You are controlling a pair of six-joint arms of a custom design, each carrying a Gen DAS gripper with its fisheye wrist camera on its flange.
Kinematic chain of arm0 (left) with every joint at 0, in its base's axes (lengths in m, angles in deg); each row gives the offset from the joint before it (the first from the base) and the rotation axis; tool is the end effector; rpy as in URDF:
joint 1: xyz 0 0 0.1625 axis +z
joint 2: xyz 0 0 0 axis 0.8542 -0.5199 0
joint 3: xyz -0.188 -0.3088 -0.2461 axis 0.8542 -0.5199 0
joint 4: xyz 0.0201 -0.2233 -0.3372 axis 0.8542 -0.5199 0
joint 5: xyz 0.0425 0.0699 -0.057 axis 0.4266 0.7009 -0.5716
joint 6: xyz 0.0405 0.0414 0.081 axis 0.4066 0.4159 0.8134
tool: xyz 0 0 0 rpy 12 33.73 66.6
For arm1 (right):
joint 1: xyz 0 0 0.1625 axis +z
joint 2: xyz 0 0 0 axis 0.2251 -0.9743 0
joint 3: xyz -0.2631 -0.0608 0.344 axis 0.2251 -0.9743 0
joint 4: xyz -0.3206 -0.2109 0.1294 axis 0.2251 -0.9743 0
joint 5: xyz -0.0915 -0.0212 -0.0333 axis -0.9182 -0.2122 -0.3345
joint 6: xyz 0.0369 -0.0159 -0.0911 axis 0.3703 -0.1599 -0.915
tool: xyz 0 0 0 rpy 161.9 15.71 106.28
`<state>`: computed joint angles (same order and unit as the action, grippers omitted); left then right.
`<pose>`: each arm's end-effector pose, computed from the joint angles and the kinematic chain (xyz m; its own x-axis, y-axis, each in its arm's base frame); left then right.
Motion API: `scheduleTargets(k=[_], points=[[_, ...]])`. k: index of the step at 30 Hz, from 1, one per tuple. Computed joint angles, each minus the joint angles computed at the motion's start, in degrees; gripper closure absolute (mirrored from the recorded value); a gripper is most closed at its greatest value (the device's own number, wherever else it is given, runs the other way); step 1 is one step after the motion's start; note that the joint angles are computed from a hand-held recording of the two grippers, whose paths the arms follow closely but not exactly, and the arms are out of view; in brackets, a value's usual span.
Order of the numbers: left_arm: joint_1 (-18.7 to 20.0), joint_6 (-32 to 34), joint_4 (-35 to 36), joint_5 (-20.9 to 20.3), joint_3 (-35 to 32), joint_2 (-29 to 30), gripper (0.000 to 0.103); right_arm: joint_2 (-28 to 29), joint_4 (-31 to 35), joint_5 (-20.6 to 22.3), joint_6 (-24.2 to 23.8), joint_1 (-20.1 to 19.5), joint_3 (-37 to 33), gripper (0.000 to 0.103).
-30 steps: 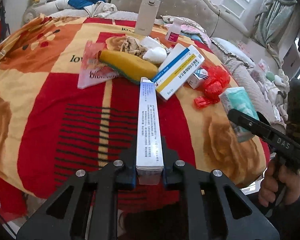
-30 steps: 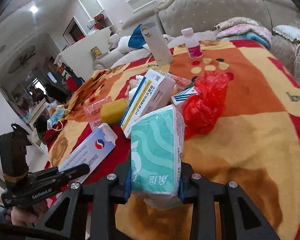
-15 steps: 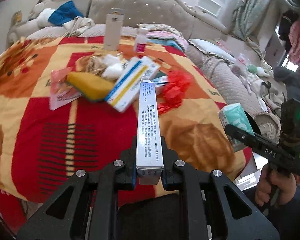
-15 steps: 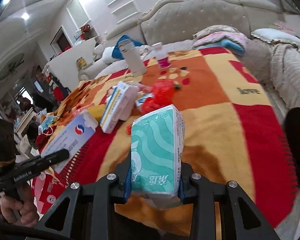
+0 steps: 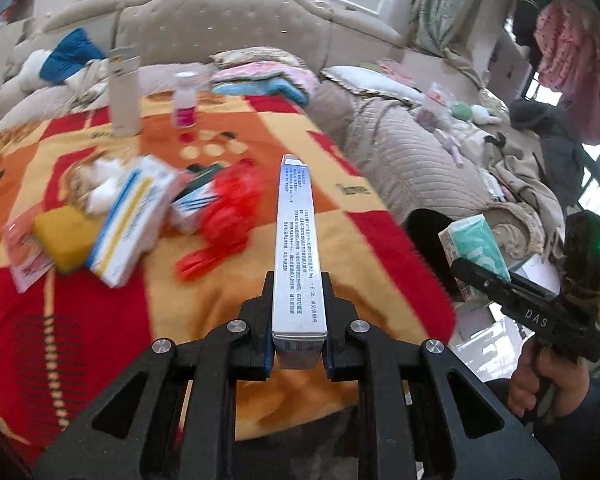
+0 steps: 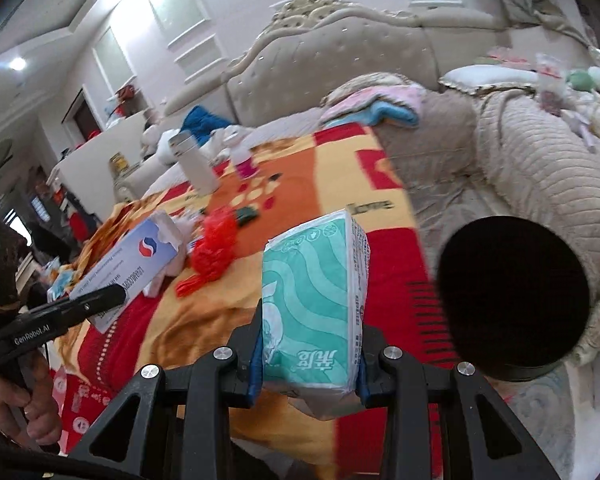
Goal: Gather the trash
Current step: 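Carry the white box and teal tissue pack with both tools to the black bin, then open both tools over the black bin to drop the box and tissues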
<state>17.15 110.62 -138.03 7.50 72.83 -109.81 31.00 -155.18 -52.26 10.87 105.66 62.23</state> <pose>0.0096 -0.6112 0.3914 -0.7632 0.4840 -0.4282 0.6322 0.6964 -0.3397 0.3715 -0.5305 -0.0387 -0.9041 0.0222 0.4267 -0.3122 0.6475 -0.6952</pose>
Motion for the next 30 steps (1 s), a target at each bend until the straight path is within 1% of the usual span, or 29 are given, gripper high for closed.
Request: scheduleTargets(k=[8,11,14,17,21,24,28,29,30], points=[[-3.8,-0.1,2.4,-2.9,-0.1,4.3,0.088,-5.0,-5.8,-5.7,1.3,-1.5,8.3,0.070],[-5.3,0.0,2.8,-3.2,-0.1,6.4,0.088,-6.5,-7.1,-9.0,1.2,-2.1,10.7,0.070],[-6.5,0.8,2.9,-3.7,-0.2,8.5,0.088,-8.0,-7.7,-9.8,2.4,-3.5,12.6,0.070],[-7.3,0.7,3.9,-4.7,-1.1,10.9,0.088,-8.8,-7.5,-9.8,2.1,-4.9,13.4,0.070],[-8.2,1.4,4.3,-4.6,-2.7,14.3,0.088,-9.3,-4.9,-10.0,2.0,-6.7,12.7,0.070],[-8.9,1.8,4.7,-3.8,-4.1,17.2,0.088,-9.8,-2.0,-10.1,2.8,-8.1,11.9,0.070],[-9.1,1.0,5.7,-3.7,-6.0,20.7,0.088,-9.9,0.1,-10.2,2.6,-9.5,10.5,0.070],[-9.1,1.1,5.7,-3.7,-6.3,21.4,0.088,-9.9,0.4,-10.5,2.8,-9.7,10.3,0.069],[-9.3,1.1,5.7,-3.7,-6.3,21.8,0.087,-9.9,0.8,-10.6,3.3,-9.8,10.0,0.062]])
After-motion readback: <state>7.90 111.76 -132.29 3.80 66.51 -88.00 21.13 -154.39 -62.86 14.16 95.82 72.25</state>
